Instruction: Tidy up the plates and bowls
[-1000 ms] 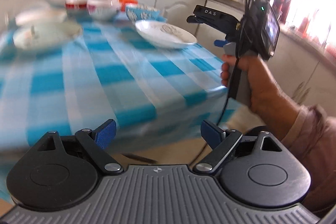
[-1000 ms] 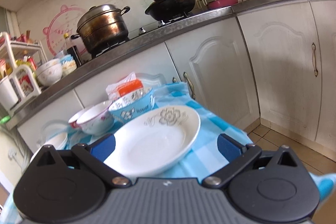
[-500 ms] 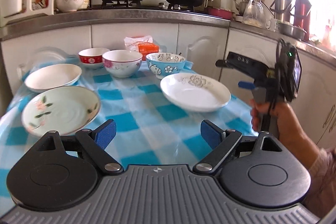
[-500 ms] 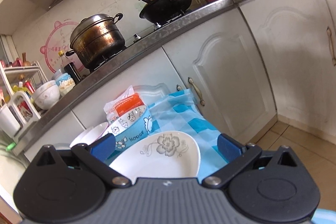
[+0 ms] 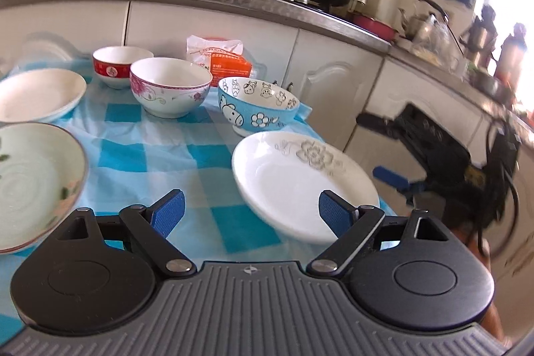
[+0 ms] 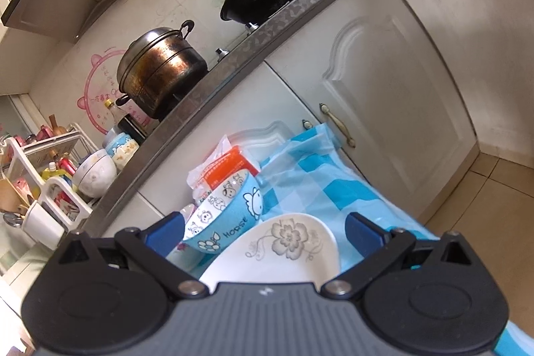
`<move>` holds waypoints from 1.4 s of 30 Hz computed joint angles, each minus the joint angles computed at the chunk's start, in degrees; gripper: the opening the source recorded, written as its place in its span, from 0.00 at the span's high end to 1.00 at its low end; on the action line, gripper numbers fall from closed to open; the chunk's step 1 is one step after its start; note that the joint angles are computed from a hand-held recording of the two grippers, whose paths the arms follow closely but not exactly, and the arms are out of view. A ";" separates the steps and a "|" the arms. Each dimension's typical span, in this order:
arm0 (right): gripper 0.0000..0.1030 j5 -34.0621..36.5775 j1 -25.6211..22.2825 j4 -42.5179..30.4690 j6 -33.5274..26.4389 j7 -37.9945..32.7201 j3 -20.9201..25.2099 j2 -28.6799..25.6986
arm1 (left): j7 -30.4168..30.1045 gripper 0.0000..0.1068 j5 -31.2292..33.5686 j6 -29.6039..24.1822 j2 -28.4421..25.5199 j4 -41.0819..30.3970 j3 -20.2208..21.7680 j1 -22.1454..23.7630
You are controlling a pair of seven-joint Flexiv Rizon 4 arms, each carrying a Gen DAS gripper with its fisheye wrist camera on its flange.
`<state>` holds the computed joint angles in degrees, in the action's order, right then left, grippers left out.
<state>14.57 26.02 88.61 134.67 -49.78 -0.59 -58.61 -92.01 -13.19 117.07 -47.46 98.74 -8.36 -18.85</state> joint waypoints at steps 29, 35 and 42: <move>0.05 -13.63 -5.94 -0.81 -0.02 9.64 3.65 -2.52 | -2.43 0.04 9.21 -9.79 -11.54 -15.05 -16.89 11.62; 0.03 -14.41 -5.79 -0.24 0.32 10.34 3.24 -2.27 | -2.79 0.04 9.18 -10.00 -11.10 -14.46 -17.27 11.93; 0.02 -14.61 -4.93 1.35 -0.62 8.62 2.58 -1.01 | -3.54 0.04 10.23 -8.92 -10.19 -11.84 -18.43 13.47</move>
<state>-0.04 21.09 89.96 134.05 -41.16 1.99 -59.62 -95.55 -2.96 108.14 -57.65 86.91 -26.79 -5.38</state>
